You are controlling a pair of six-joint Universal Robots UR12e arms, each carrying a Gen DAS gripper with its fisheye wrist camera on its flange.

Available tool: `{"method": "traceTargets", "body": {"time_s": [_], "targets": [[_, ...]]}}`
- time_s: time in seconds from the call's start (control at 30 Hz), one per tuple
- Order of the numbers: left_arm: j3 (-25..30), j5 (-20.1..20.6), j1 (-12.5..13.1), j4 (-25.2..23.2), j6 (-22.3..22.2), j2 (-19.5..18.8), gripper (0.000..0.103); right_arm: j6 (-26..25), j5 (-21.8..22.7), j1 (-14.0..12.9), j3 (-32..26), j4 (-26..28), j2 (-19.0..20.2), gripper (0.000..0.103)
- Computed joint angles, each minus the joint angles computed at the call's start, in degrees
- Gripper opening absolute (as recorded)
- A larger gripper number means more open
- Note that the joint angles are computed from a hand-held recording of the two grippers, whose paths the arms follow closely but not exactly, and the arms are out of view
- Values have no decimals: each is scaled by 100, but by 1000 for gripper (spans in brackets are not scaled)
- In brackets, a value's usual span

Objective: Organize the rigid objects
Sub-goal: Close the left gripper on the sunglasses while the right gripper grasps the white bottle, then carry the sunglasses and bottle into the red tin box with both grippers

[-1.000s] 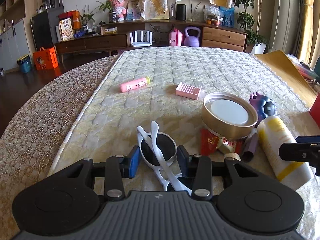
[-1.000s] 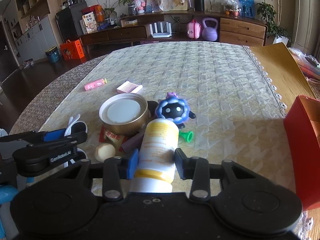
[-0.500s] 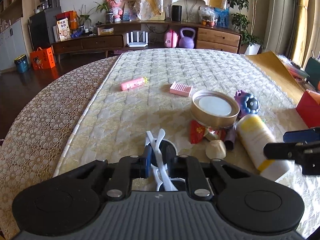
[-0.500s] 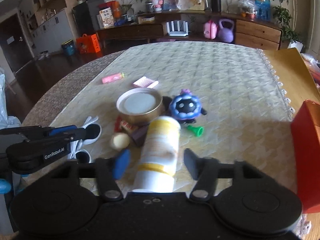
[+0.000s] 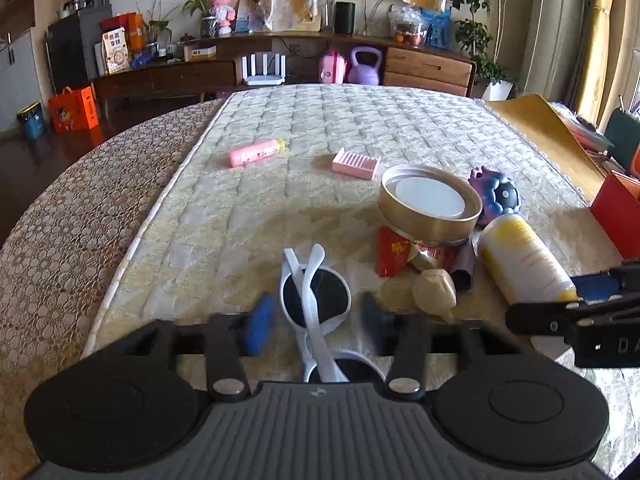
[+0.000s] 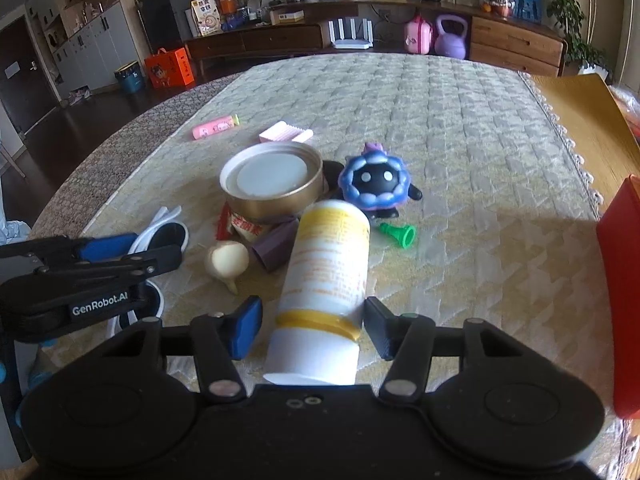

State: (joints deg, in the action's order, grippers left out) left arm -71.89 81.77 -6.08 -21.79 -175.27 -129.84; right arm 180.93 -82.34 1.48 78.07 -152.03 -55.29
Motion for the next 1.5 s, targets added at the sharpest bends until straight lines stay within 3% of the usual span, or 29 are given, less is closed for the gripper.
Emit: {"method": "traceTargets", "body": {"time_s": [0.3, 0.33, 0.43, 0.63, 1.07, 1.5], "targets": [[196, 215, -75, -18, 167, -159, 65, -2, -125, 28, -92, 88, 67, 47], [204, 212, -74, -11, 142, -165, 64, 1, -120, 26, -95, 94, 67, 47], [205, 270, -89, 42, 146, -167, 41, -5, -145, 28, -86, 71, 64, 46], [206, 272, -91, -62, 174, -124, 41, -15, -127, 20, 71, -45, -54, 45], [-208, -529, -64, 197, 168, 382, 41, 252, -98, -112, 745, -572, -669, 43], [-7, -1373, -305, 320, 332, 506, 38, 470, -821, -404, 1397, -1318, -1267, 43]]}}
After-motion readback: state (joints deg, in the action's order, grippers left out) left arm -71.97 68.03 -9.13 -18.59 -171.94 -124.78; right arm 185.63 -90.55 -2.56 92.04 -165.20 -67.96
